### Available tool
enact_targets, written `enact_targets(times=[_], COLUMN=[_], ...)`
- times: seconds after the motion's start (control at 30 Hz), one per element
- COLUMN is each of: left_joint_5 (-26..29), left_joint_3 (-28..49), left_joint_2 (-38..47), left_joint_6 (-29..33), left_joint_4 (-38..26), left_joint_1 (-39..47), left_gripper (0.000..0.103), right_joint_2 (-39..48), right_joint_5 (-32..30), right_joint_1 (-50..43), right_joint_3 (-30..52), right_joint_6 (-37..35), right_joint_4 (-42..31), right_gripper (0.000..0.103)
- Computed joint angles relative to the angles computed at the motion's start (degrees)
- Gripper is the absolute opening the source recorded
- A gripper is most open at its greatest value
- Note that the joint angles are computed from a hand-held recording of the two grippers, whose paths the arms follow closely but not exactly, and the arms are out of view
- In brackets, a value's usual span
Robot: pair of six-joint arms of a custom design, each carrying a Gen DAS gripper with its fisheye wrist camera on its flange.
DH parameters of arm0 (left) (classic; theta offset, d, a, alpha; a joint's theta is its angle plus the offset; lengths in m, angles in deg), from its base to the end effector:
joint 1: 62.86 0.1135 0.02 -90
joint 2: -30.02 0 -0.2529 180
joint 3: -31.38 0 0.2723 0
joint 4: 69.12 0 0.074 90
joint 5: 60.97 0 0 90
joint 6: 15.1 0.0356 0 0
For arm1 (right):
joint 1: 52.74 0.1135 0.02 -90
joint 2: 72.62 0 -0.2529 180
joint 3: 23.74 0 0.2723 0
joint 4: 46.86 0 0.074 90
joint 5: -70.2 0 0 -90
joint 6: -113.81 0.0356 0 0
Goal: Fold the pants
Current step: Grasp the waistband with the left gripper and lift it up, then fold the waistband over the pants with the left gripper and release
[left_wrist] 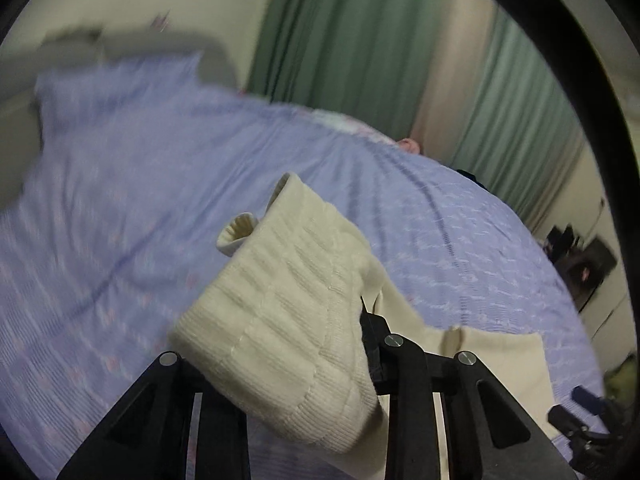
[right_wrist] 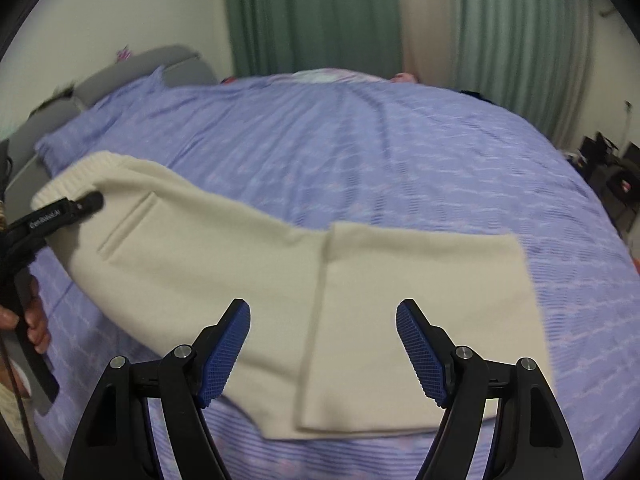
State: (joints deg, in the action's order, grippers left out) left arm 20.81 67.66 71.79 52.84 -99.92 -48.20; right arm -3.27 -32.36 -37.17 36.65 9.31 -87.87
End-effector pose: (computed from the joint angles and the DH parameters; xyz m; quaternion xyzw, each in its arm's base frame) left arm 0.1830 0.0531 0.1913 -0.3110 0.8344 0.0347 0.4538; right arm 0.2578 0.0799 0.2245 -0.2784 0.8923 0.1060 0.3392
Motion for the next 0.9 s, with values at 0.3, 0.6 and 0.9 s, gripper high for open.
enact_targets(times=[0.3, 0.6, 0.9], left_joint_5=[-28.0, -27.7, -17.7], left_joint_3=[25.8, 51.4, 82.2], left_joint_2=[28.3, 57.0, 84.4], left_joint_6=[-7.3, -16.7, -24.0], left_joint_4=[-2.9, -7.1, -19.3], left_joint_1=[-35.3, -47.3, -52.4], left_gripper=[0.028, 0.028, 0.059], right_joint_2=[2.2, 16.5, 31.2], right_joint_5=[-15.2, -25.3, -24.1], right_joint_1=[-26.3, -44.1, -50.2], right_joint_3=[9.4, 24.3, 39.3], right_joint_6=[-14.7, -28.3, -34.7], right_joint_4=[-8.7, -15.9, -19.0], right_gripper=[0.076, 0.075, 0.075])
